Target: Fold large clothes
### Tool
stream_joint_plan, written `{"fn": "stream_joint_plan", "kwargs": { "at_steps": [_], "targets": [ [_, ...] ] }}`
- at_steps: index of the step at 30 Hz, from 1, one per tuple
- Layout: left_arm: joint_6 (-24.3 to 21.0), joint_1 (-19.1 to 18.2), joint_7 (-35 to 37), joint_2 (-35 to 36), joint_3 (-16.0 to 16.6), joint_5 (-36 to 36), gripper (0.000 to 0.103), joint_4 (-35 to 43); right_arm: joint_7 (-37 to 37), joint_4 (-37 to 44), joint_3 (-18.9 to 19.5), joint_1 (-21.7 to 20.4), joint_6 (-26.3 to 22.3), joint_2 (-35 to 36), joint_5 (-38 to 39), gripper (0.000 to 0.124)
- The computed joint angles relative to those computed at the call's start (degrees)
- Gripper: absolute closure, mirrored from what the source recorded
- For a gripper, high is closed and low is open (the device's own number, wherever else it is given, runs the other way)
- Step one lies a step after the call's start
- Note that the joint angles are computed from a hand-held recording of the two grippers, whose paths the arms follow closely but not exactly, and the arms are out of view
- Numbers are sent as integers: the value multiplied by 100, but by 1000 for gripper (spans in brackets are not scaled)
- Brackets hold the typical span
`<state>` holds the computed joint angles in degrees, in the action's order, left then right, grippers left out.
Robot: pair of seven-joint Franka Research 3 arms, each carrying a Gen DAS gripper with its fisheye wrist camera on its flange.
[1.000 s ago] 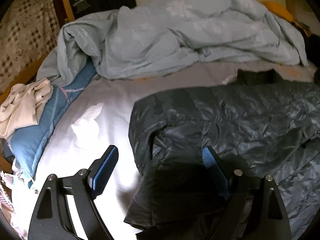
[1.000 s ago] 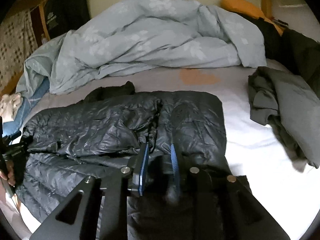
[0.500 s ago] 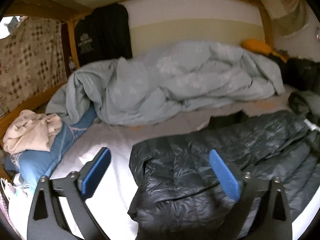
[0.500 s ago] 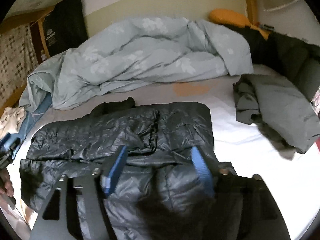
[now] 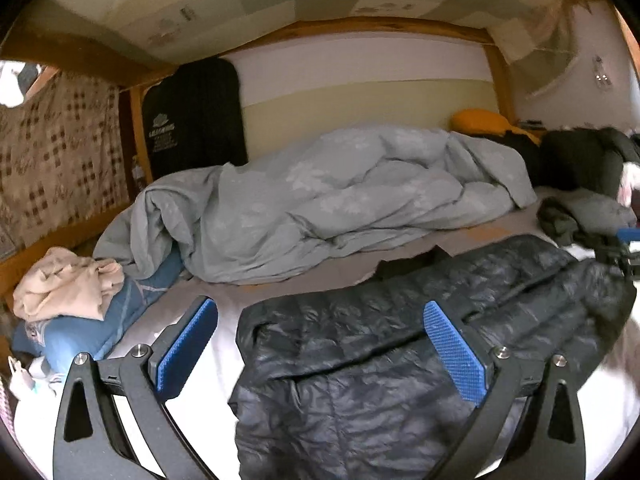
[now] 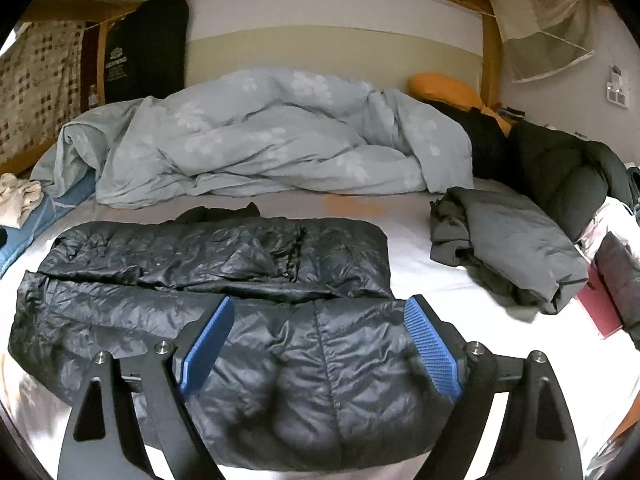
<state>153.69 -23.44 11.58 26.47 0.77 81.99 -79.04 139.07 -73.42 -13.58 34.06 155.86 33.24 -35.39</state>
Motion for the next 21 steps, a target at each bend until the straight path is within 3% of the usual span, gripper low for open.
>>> {"fn": "stream_joint_plan", "kwargs": {
  "at_steps": [6,10,14,17,18,20,21],
  "targets": [
    [-162,-163,429,-152,-199,33,0,-376,-131,-300,63,22,129,-173,-5,36],
    [-196,-86,1170,-58,-401,-740,0,-473,-149,-458,-2,146,49,-246,-265,36],
    [-433,-41,2546,184,-597,-1784,1,-451,-357,-808,149,128,154,-412,-407,36],
    [-862,-56,3957,435,-770,-2538,6,-320,-1196,-998,545,-76,165,-446,-110,36],
    [-986,-138,4292,471,-735,-2551,12,-300,-1867,-1021,886,-295,106,-429,185,36],
    [-933,-294,4565,403,-582,-2393,12,-424,-3413,-976,1455,-642,-252,-360,978,36],
    [-917,-300,4644,384,-569,-2468,12,-446,-3583,-1004,1439,-604,-298,-354,961,36]
  ]
}}
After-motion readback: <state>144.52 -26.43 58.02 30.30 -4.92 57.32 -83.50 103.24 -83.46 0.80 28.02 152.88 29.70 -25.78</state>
